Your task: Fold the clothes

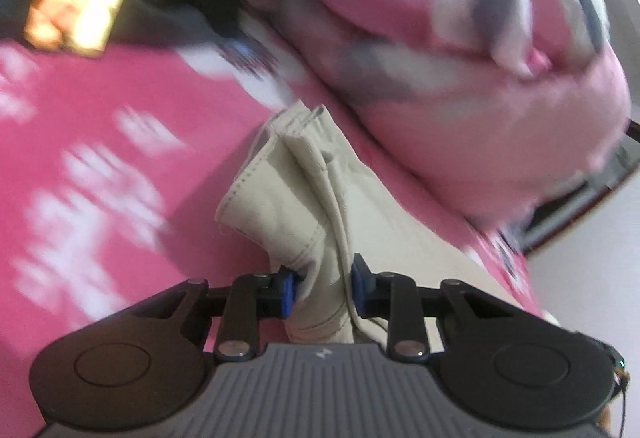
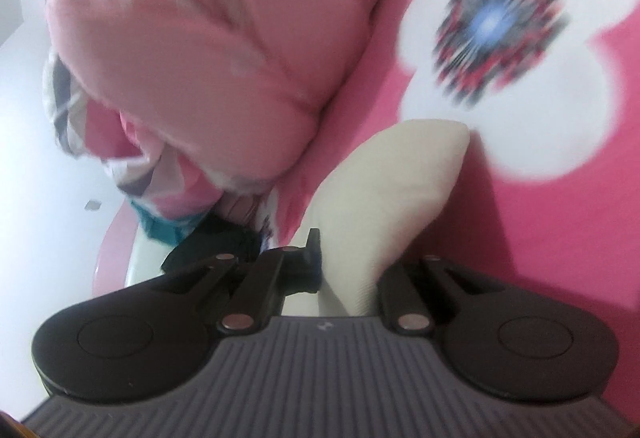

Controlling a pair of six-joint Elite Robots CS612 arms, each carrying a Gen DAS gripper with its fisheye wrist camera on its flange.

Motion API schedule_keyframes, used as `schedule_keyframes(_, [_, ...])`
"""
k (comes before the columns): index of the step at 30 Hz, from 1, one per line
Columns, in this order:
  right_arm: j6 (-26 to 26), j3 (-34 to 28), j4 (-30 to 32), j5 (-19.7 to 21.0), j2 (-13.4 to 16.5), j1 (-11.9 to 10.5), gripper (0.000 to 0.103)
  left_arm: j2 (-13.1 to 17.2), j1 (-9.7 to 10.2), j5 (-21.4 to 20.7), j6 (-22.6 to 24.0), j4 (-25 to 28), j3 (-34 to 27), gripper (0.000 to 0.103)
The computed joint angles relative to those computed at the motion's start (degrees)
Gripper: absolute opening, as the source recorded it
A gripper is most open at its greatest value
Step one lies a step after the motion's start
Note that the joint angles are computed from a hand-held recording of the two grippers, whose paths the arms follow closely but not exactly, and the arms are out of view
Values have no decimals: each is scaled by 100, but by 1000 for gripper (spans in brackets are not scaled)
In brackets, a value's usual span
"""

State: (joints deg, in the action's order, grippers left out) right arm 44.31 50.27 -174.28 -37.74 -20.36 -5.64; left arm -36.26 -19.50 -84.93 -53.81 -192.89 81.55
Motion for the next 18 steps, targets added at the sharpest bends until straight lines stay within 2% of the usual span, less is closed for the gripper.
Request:
schedule_keyframes(3, [-359, 516, 168, -264, -348, -175, 4, 122, -87, -368, 158, -20, -177, 27])
schedule_keyframes(7, [-570, 779, 471, -343, -469, -305, 5, 200, -133, -434, 290, -36, -239, 29])
schedule_keyframes(10, [-507, 775, 648, -403, -401, -306, 11, 222, -51, -677, 102, -24, -197, 39])
schedule_keyframes(13, [-193, 754, 533, -300, -293, -327, 18, 200, 18, -878, 90, -121, -112, 44])
schedule_keyframes(15, [30, 762, 388, -193, -251, -359, 21, 119, 32, -885, 226, -186, 41, 50])
schedule_keyframes(18, [16, 864, 375, -207, -327, -408, 29, -76, 50, -763, 393, -314, 389, 57])
